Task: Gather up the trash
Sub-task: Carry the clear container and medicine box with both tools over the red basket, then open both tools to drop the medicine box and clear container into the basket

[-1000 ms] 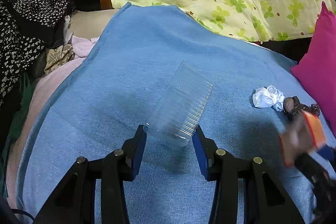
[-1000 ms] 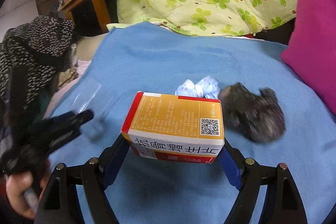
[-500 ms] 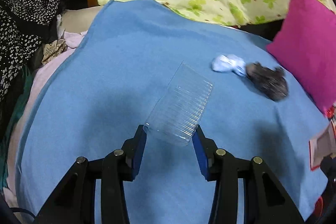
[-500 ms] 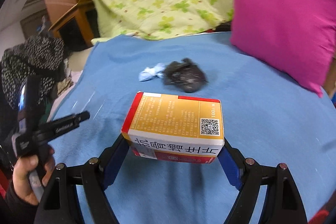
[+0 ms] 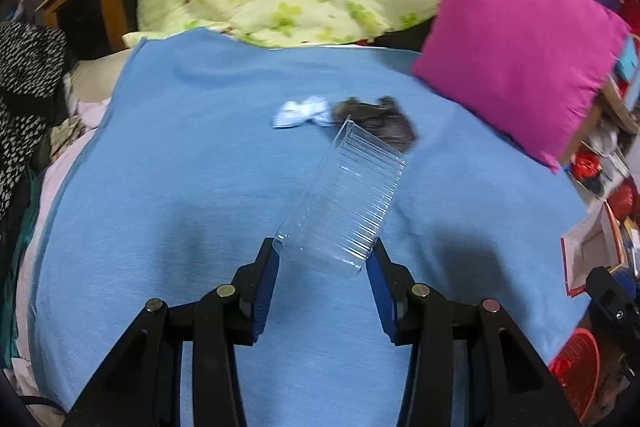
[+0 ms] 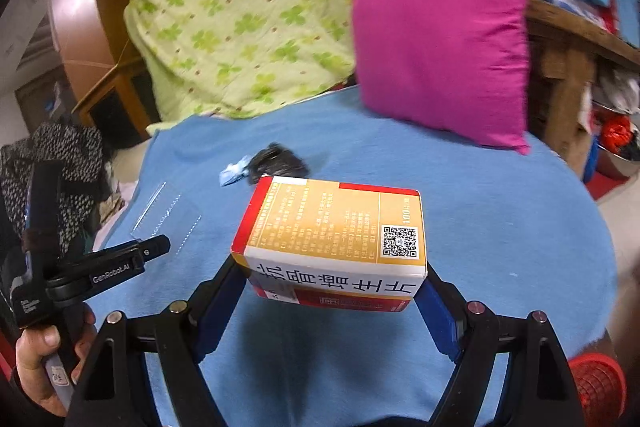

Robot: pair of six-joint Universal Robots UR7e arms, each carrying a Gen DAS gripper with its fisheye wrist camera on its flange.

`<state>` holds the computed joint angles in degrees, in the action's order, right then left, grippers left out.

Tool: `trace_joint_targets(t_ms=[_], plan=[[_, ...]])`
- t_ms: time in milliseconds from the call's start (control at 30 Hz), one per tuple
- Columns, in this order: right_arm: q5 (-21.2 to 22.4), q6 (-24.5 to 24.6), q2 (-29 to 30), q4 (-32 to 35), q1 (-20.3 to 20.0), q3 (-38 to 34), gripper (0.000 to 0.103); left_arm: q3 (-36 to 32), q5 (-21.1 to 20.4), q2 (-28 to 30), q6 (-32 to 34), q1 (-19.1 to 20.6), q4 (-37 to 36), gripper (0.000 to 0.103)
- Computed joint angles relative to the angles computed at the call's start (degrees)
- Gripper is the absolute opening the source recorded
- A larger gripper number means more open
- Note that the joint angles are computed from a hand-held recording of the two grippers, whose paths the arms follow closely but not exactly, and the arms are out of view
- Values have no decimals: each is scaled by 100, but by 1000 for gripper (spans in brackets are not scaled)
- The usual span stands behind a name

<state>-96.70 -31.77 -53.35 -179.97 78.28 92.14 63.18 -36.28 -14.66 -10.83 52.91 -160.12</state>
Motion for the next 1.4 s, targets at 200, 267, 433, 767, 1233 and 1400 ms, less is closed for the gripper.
trace_joint_targets(t_ms=[200,267,433,767,1233,1400], plan=[[-30,27,-492,-425,-225,544,84,-153,-160,195,144,-233,121,46],[-68,71,-630,-527,-315,706,84,-178,-214,234,155,-281,159,46],[-112,111,-965,-781,-543,1108,84,-225,-291,340,281,-403,164,46],[-429,287,-1580,-1231,-1018,1727,84,-536,-761,654,476,-579,376,46],[-870,564,-2106,-1243,-1929,2193,84,-1263,-1728,1309,955,-998,1009,46],[-879,622,-2137,-1147,-2102,2294,84,-1430,-1917,1477,1171,-1114,1167,46]])
